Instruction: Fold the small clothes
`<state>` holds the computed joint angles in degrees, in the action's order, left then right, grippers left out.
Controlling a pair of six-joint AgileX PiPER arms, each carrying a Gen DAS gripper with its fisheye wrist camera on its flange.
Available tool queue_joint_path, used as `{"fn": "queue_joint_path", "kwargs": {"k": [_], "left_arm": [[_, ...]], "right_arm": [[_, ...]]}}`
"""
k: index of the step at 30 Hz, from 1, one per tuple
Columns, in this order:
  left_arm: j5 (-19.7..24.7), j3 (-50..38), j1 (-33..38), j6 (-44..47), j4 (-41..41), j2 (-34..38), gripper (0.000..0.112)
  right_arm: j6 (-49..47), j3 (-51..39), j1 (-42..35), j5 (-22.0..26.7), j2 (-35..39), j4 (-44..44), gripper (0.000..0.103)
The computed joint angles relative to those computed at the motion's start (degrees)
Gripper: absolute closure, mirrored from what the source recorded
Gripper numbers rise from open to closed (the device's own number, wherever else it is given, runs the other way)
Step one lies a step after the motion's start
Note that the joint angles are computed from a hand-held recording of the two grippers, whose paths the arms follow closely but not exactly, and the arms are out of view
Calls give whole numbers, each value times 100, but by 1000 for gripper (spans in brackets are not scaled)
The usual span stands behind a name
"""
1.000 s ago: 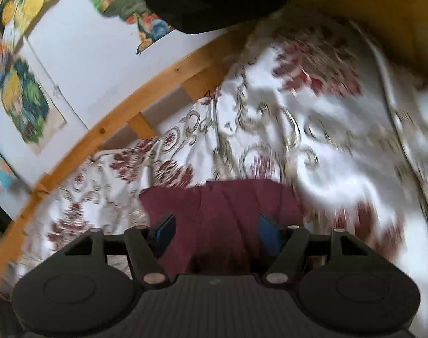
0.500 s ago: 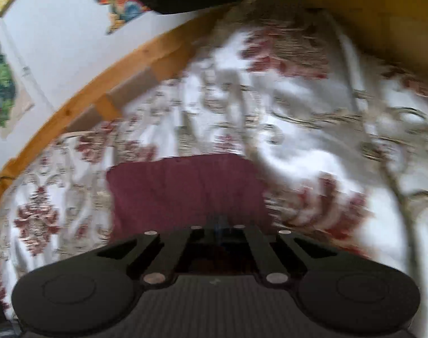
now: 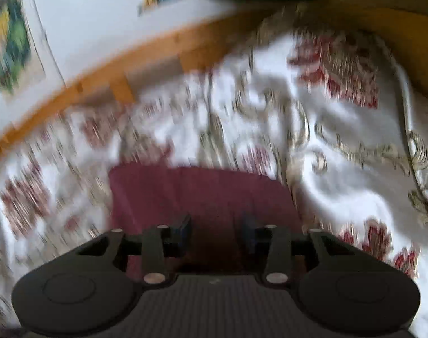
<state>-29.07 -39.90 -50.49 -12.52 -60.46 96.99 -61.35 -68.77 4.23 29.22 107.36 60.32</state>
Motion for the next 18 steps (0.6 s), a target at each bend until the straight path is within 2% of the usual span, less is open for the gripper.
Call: {"fn": "queue_joint_path", "kwargs": {"k": [2,3,4,6,8,10,12,14,16,18], "left_arm": [[-208,8,-86,216,-289,-17,10],[-214,5,-81,243,-340,-35,10],[-206,15,-71,181,-330,-41,10],[-194,48,-62,22,-292,-61,10],[-142,58,-56,-110,-177,-65,10],[20,-53,-1,-35,-93,19,10],[326,-203,124,86,-19,141,10],[598,-220,252,-177,300,212,10],[615,-149,325,-725,830,269,10],[576,-74,347,-1029,1107,263,10]], "right_arm": [[437,-59,-229,361,-65,-297,97],[312,58,-354,434,-159,-102,98],[-43,335,-462,332,-314,312,98],[-309,778,-693,220,-676,593,98],[-225,891,-1020,542,-771,691,98],[70,735,-1137,775,-645,469,98],[346,647,-1005,661,-572,257,97],[491,625,-910,543,-569,79,97],[619,585,-860,517,-530,-38,93],[763,561,-889,563,-504,-80,82]]}}
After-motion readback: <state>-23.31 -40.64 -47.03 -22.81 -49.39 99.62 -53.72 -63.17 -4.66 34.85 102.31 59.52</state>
